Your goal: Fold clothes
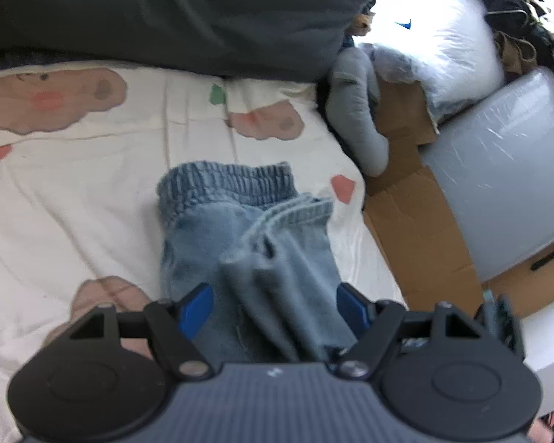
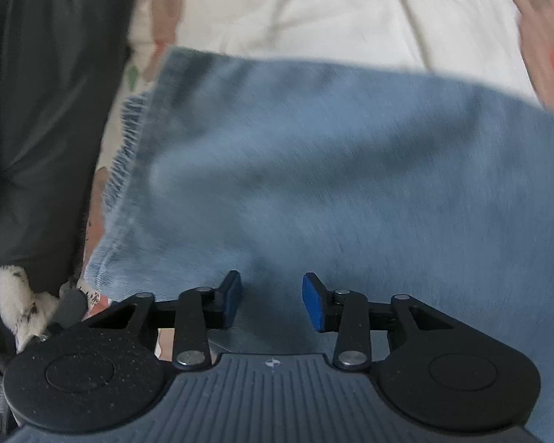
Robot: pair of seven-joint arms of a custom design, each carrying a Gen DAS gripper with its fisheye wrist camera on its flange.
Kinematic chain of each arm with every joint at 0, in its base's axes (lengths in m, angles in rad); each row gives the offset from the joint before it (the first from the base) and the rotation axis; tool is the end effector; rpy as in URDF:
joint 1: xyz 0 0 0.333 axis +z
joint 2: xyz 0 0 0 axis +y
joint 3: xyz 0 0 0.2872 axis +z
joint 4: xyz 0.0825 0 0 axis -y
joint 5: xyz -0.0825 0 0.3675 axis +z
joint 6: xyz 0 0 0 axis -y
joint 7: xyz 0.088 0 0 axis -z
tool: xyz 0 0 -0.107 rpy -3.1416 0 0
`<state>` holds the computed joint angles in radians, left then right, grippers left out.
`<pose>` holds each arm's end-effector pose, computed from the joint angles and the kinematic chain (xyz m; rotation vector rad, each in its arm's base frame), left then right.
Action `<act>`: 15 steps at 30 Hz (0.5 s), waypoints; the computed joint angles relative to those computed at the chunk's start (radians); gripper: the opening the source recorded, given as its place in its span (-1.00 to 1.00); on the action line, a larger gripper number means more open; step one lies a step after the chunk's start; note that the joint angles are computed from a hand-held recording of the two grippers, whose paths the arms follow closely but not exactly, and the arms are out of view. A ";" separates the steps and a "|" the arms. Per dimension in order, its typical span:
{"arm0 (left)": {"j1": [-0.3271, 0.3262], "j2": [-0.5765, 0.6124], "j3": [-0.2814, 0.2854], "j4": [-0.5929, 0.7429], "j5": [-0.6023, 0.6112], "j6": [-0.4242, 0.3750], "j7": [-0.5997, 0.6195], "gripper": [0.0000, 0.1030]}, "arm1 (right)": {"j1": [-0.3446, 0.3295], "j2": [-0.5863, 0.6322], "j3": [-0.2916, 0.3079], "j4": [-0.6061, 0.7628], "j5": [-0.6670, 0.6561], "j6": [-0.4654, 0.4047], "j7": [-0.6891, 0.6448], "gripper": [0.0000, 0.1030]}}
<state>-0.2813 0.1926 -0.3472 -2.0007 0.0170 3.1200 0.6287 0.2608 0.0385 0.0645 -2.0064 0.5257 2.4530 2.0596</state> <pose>0.5075 -0.3555 0.4647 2.2502 -1.5980 1.3991 0.5510 0.1855 0.4592 -1.3217 2.2422 0.3172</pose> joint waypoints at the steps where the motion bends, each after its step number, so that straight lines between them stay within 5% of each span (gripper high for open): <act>1: 0.002 0.003 -0.005 0.003 -0.002 -0.004 0.005 0.47 | 0.004 -0.010 0.004 -0.027 0.019 0.023 0.012 -0.27; 8: 0.001 0.000 -0.018 0.002 -0.003 -0.008 0.042 0.24 | 0.037 -0.036 0.023 -0.115 0.148 0.127 -0.009 -0.27; 15: -0.091 0.022 0.099 0.024 0.118 -0.006 -0.090 0.17 | 0.042 -0.032 0.019 -0.111 0.207 0.125 -0.106 -0.27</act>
<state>-0.3723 0.2143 -0.2480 -1.9765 0.1352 3.1136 0.5389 0.3026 0.0069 0.0837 -2.1176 0.7323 2.5776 1.9537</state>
